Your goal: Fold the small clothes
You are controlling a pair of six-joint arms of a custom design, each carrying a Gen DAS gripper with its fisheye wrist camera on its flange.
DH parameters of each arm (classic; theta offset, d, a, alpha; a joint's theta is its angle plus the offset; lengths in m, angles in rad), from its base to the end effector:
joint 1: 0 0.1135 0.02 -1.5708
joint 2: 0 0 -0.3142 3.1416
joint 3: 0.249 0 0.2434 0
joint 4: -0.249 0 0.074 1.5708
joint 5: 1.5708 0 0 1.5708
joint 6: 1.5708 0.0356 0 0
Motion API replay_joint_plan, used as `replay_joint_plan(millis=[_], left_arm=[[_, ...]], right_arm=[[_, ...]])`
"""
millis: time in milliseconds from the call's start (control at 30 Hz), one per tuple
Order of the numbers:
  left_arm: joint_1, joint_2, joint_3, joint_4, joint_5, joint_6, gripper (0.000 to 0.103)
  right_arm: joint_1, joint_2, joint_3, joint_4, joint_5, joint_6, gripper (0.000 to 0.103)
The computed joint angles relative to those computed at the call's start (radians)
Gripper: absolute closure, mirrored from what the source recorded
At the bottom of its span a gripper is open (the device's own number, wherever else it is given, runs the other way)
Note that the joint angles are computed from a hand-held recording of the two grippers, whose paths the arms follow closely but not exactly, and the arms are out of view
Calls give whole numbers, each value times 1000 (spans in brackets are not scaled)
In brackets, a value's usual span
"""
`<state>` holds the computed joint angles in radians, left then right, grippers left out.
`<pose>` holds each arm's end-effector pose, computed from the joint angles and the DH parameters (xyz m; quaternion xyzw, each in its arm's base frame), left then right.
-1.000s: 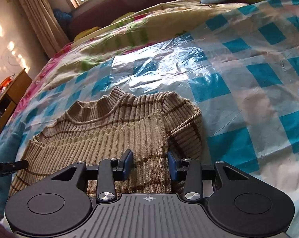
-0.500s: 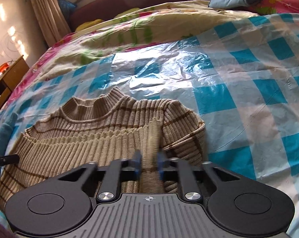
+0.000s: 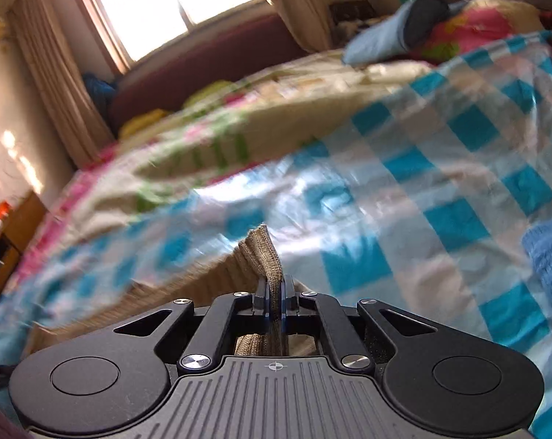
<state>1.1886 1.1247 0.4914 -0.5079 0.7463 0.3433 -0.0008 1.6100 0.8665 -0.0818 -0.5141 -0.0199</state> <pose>0.0790 0.1318 0.2147 -0.3023 0.8616 -0.1191 0.3900 0.3178 0.0173 0.2348 -0.1012 0.8998 0.2331 0.3546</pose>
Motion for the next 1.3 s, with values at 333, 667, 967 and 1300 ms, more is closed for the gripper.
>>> replay_joint_plan(millis=[333,667,967,1300], left_arm=[[13,27,-28,86,-5,-30,92],[-26,67,-71,208,-54,-79,91],[-44,61,-79,227,-95,-106,82],[245,-74,33,-231,128,222,79]], right_arm=[[-11,40,-97,130,61,11,99],[-10,56,-114,160,87,18,99],[18,33,-136,172,109,-79,89],[-33,-195,-167,-33,-91,-149,83]])
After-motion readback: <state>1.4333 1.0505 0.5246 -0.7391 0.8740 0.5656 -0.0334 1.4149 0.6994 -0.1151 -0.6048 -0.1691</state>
